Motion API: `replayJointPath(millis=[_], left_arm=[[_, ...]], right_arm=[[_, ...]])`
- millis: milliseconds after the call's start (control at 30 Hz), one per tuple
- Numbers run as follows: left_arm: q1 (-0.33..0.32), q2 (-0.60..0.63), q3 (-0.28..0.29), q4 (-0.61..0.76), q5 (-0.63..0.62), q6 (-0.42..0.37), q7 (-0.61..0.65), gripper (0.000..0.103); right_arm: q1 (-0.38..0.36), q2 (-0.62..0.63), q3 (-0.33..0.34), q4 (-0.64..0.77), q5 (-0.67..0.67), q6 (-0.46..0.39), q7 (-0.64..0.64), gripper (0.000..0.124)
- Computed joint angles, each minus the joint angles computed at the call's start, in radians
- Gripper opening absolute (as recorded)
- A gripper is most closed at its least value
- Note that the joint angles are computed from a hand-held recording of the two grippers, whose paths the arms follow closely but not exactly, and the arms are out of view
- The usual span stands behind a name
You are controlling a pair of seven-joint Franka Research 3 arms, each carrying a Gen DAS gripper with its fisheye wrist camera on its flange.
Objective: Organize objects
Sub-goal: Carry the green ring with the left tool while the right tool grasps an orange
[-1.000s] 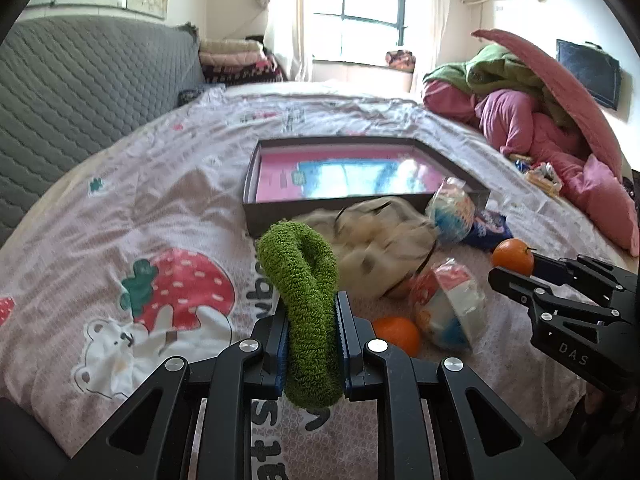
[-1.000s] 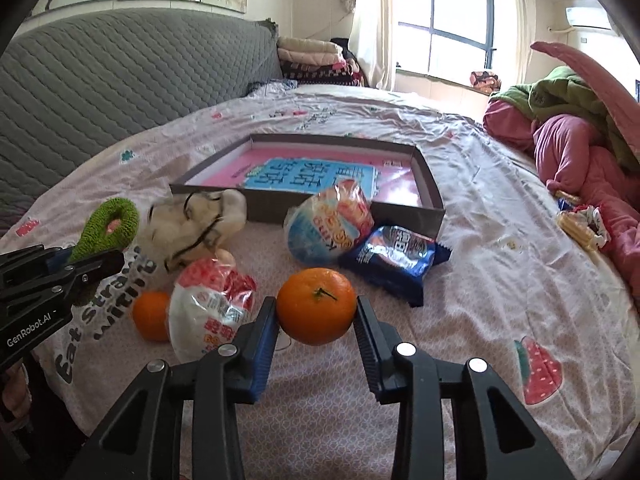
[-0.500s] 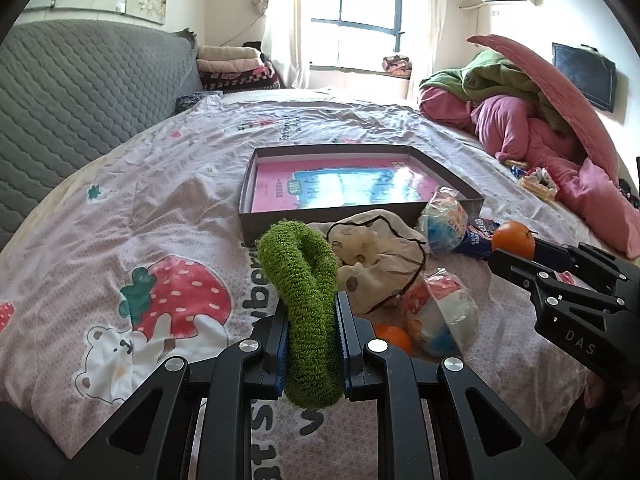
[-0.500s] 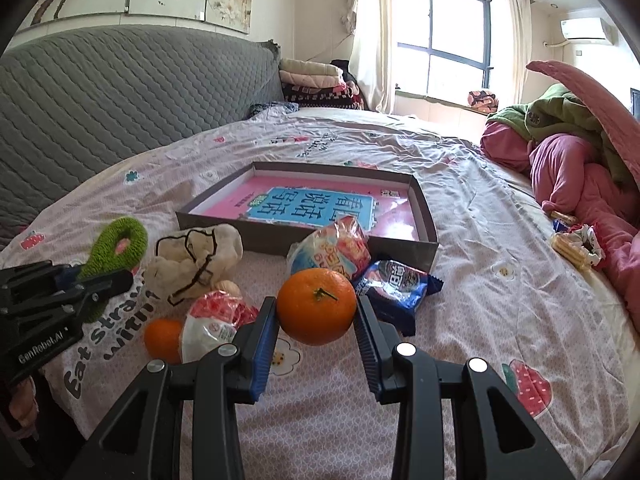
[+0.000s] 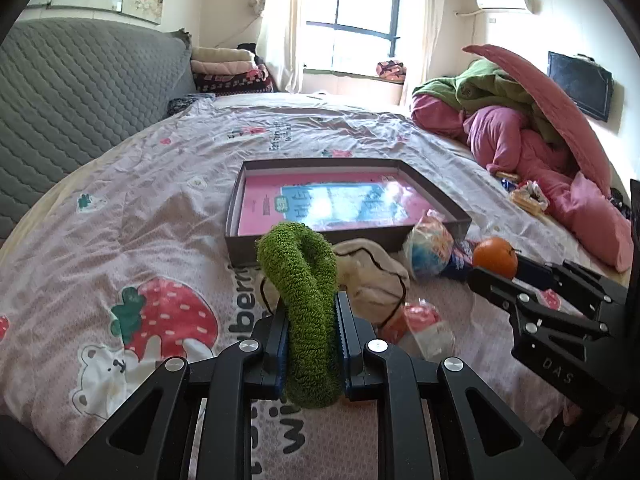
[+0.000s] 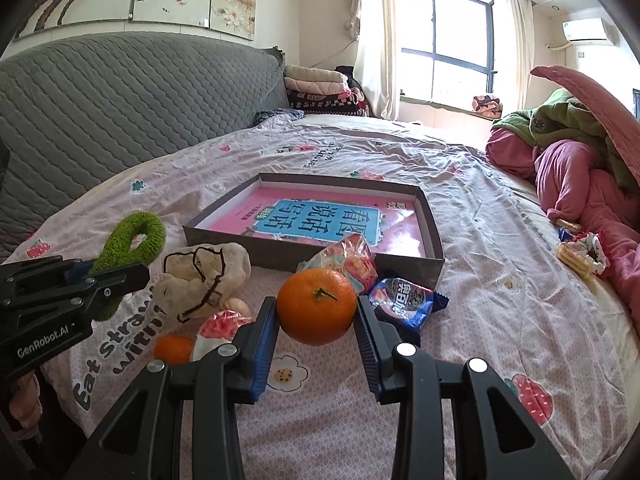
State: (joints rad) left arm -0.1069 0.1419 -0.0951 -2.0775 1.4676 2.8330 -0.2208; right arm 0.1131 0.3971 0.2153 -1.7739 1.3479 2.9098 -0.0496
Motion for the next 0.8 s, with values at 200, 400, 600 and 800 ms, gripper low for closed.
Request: replayJointPath(millis=[200,400,600,800], left_arm=[[0.011,0.024,0.007,0.037,-0.066,0.049,0.061,0.019],[0.003,0.055,0.020,0.073,-0.178,0.077,0.177,0.019],[-0.015,0.064,0.041,0.100,-0.212,0.090,0.218,0.019],[-0.019,0.079,0.053,0.123,-0.273,0.124,0.267,0.019]], right_arm=[[-0.001,-0.001,-0.002,0.016,-0.016,-0.005,0.012,0.038],[0.000,0.011,-0.005,0.032,-0.088,-0.003,0.063,0.038],[-0.009,-0.002,0.013,0.024,-0.105,0.025,0.039,0.038],[-0.005,0.014,0.001,0.054,-0.189,0.001,0.145,0.038]])
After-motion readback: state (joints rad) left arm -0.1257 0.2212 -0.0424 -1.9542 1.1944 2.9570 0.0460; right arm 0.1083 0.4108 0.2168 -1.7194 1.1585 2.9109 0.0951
